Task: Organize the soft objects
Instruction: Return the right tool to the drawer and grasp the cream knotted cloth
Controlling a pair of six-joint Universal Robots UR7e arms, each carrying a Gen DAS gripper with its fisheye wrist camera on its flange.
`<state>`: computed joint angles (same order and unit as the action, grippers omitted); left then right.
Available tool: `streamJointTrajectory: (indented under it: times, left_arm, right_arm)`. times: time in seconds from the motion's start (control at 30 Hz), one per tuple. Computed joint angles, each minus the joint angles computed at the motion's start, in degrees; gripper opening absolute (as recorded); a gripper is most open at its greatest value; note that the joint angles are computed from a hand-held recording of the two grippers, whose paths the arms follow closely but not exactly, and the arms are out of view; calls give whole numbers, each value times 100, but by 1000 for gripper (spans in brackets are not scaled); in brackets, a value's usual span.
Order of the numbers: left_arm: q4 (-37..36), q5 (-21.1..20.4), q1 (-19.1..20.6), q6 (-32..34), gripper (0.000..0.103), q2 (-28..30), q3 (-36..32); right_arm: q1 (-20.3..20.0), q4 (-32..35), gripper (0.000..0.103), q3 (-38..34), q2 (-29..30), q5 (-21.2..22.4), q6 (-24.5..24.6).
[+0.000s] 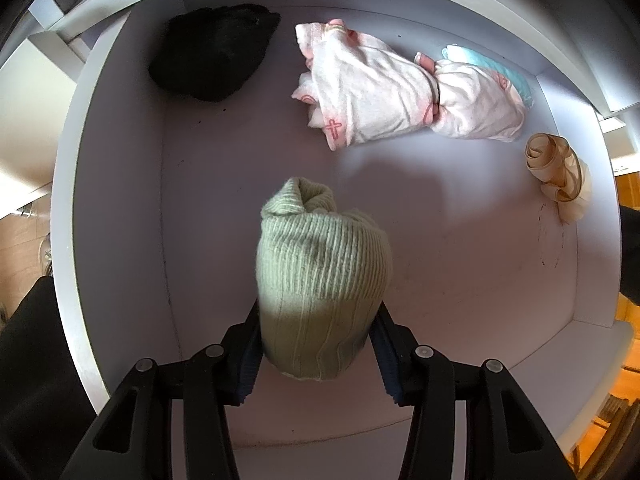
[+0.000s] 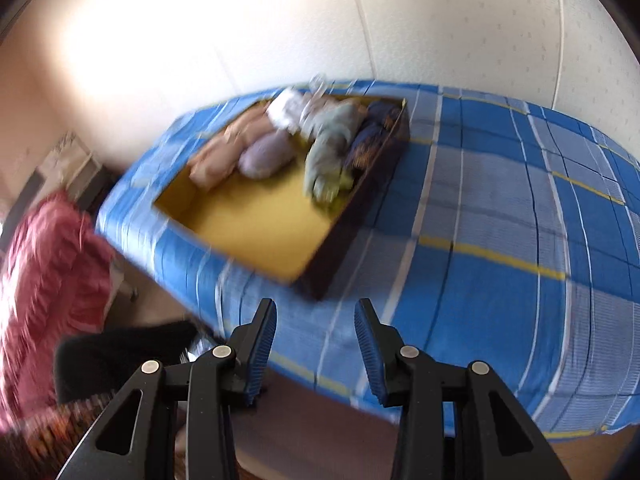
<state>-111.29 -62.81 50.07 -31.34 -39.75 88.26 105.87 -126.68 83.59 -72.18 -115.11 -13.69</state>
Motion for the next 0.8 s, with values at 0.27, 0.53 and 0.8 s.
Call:
streamJointTrajectory:
  times: [0.27,0.53,0.8]
  left_arm:
    - [-14,-1,0,-35,50,-14,36]
    - [-53,-14,22,-51,50,-33,58]
    - [-101,-55,52,-53,50,-65,81]
  right_arm:
    - [22,299,41,1029,-567,-103,-366]
    - [-48,1351,41,1435,-306,-1087,-222]
    - [-521,2242,41,1427,563,-2454,575]
